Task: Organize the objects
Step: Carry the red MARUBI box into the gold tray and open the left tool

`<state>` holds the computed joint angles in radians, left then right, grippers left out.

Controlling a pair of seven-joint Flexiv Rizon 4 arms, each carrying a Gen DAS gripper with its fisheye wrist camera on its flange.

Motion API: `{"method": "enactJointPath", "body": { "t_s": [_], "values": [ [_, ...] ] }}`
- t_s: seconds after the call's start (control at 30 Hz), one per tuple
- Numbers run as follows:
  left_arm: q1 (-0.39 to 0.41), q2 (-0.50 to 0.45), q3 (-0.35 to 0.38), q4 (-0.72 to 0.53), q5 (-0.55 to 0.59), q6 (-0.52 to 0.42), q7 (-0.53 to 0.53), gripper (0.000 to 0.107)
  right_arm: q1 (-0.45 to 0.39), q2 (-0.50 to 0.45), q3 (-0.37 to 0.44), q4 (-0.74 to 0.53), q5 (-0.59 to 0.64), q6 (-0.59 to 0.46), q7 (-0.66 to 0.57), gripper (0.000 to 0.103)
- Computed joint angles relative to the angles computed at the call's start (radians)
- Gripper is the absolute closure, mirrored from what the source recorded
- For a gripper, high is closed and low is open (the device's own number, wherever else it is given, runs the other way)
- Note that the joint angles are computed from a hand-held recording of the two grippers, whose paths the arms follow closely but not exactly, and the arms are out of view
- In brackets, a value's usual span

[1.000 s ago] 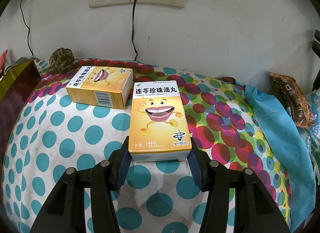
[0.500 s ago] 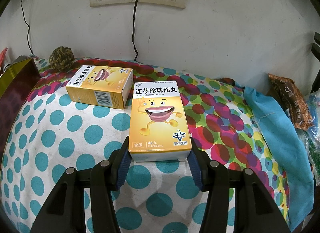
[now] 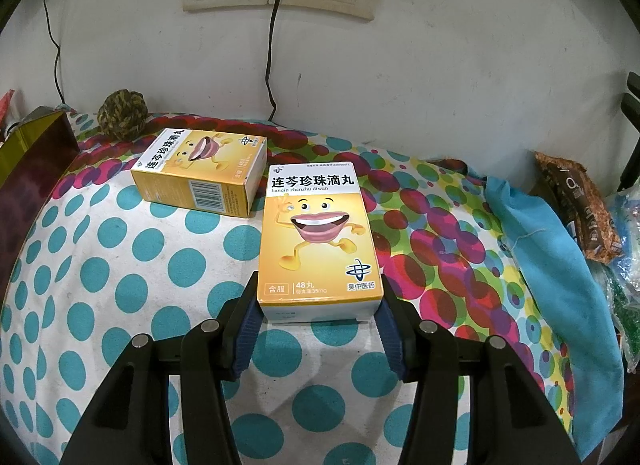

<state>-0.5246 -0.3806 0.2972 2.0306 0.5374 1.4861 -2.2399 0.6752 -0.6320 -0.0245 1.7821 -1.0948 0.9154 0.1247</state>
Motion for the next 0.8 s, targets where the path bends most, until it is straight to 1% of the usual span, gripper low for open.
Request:
{"method": "enactJointPath", "body": {
  "t_s": [0.07,0.17,0.2,0.33,0.57,0.8],
  "values": [
    [0.045,-0.013,-0.049,-0.004,-0.038,-0.002,0.052,0.074,-0.004,0.004,-0.002,0.007,-0.004,0.005,0.001,0.054],
    [0.068,-0.039,-0.077,-0.021,-0.090,-0.015,0.100,0.074,-0.005,0.003,0.000,0.006,-0.005,0.007,0.003,0.054],
    [0.072,-0.045,-0.081,-0.020,-0.104,-0.003,0.106,0.074,-0.007,0.005,-0.001,0.009,-0.007,0.008,0.003,0.054],
    [0.027,-0.072,-0.038,-0.051,-0.120,-0.001,0.114,0.075,-0.007,0.005,0.001,0.008,-0.006,0.006,0.003,0.054],
    [0.020,-0.094,-0.036,-0.071,-0.173,-0.008,0.154,0.075,-0.004,-0.004,-0.001,-0.005,0.002,0.004,-0.003,0.054],
    [0.006,-0.096,-0.021,-0.072,-0.191,-0.012,0.170,0.075,0.001,-0.007,-0.003,-0.010,0.008,-0.001,-0.008,0.054]
  ]
}}
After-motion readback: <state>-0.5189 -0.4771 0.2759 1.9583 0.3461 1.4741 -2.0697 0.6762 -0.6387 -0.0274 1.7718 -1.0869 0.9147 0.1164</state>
